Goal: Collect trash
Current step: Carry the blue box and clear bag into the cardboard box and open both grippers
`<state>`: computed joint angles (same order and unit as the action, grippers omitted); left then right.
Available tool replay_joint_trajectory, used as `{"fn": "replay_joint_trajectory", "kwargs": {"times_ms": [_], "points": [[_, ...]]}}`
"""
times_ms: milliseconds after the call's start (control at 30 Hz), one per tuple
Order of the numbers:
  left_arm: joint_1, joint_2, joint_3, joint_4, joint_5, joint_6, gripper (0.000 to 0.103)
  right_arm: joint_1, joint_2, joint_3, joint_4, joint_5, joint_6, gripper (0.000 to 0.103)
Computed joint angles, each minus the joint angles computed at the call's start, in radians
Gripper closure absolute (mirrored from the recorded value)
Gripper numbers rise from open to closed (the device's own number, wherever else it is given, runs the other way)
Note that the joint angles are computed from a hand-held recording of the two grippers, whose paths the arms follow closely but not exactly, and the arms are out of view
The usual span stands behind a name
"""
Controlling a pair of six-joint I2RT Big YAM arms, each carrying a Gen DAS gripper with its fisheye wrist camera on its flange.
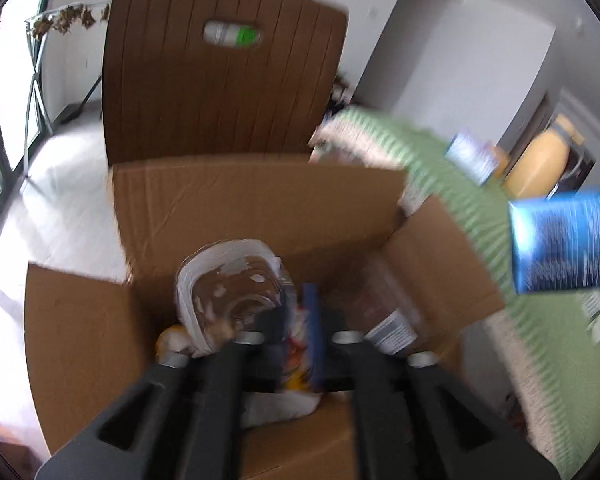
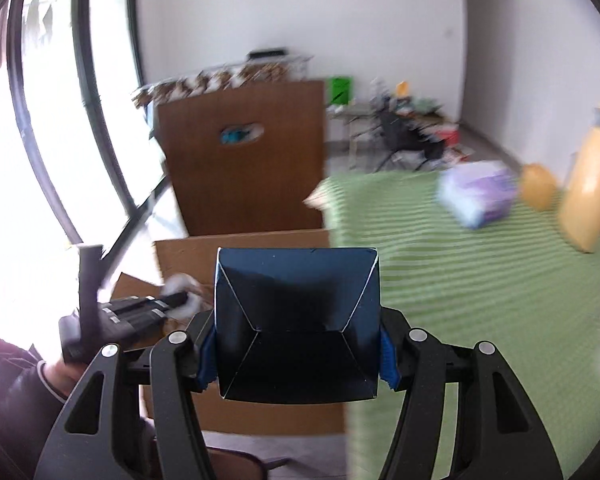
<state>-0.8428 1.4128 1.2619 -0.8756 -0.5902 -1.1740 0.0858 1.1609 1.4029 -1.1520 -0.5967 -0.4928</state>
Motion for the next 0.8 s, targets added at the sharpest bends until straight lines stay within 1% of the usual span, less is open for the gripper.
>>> {"fn": "replay_joint_trajectory", "kwargs": {"times_ms": [33, 67, 100, 133, 167, 200, 233, 300, 367, 433, 467, 500, 533, 567, 600, 633, 667, 700, 733, 800], "points": [[-0.007, -0.018, -0.023, 0.024, -0.004, 0.008, 0.051, 0.034, 0.017, -0.002, 0.003, 0.012, 0.017, 0.044], [-0.02, -0.04, -0.051, 0.054, -0.033, 0.008, 0.042, 0.082, 0.047, -0.001, 0.006, 0.032, 0.036, 0.044], [-0.03, -0.06, -0.075, 0.068, -0.059, -0.003, 0.042, 0.12, 0.062, -0.004, 0.007, 0.055, 0.045, 0.044], [-0.042, -0.082, -0.093, 0.062, -0.086, -0.031, 0.042, 0.153, 0.078, -0.008, 0.016, 0.078, 0.058, 0.044], [-0.048, -0.104, -0.112, 0.047, -0.103, -0.077, 0.042, 0.19, 0.104, -0.016, 0.042, 0.104, 0.085, 0.044], [-0.055, -0.118, -0.12, 0.009, -0.118, -0.139, 0.042, 0.216, 0.114, -0.028, 0.048, 0.12, 0.094, 0.044], [-0.066, -0.135, -0.129, -0.046, -0.136, -0.217, 0.041, 0.244, 0.141, -0.026, 0.053, 0.134, 0.11, 0.044], [-0.092, -0.169, -0.153, -0.117, -0.172, -0.316, 0.041, 0.277, 0.197, -0.021, 0.049, 0.131, 0.134, 0.043], [-0.113, -0.178, -0.153, -0.175, -0.207, -0.384, 0.04, 0.295, 0.264, 0.002, -0.007, 0.07, 0.151, 0.043], [-0.124, -0.195, -0.161, -0.213, -0.227, -0.414, 0.039, 0.302, 0.307, 0.025, -0.077, 0.001, 0.14, 0.043], [-0.125, -0.199, -0.16, -0.223, -0.234, -0.419, 0.037, 0.314, 0.323, 0.032, -0.108, -0.004, 0.118, 0.043], [-0.126, -0.201, -0.159, -0.237, -0.235, -0.425, 0.037, 0.328, 0.319, 0.019, -0.101, 0.022, 0.115, 0.043], [-0.121, -0.201, -0.16, -0.235, -0.228, -0.413, 0.037, 0.339, 0.314, 0.007, -0.088, 0.05, 0.116, 0.043], [-0.118, -0.203, -0.165, -0.231, -0.224, -0.406, 0.037, 0.348, 0.324, 0.005, -0.083, 0.075, 0.117, 0.038], [-0.115, -0.201, -0.167, -0.227, -0.22, -0.406, 0.037, 0.353, 0.335, 0.006, -0.074, 0.117, 0.134, 0.03], [-0.115, -0.204, -0.17, -0.225, -0.21, -0.404, 0.037, 0.361, 0.334, 0.001, -0.045, 0.189, 0.162, 0.026], [-0.11, -0.2, -0.172, -0.208, -0.193, -0.387, 0.037, 0.383, 0.319, -0.02, 0.023, 0.361, 0.203, 0.023], [-0.108, -0.188, -0.172, -0.193, -0.186, -0.378, 0.037, 0.394, 0.309, -0.031, 0.059, 0.45, 0.211, 0.021], [-0.112, -0.175, -0.164, -0.204, -0.188, -0.383, 0.037, 0.389, 0.302, -0.037, 0.08, 0.473, 0.199, 0.02], [-0.118, -0.156, -0.151, -0.214, -0.191, -0.374, 0.037, 0.37, 0.29, -0.032, 0.093, 0.463, 0.208, 0.02]]}}
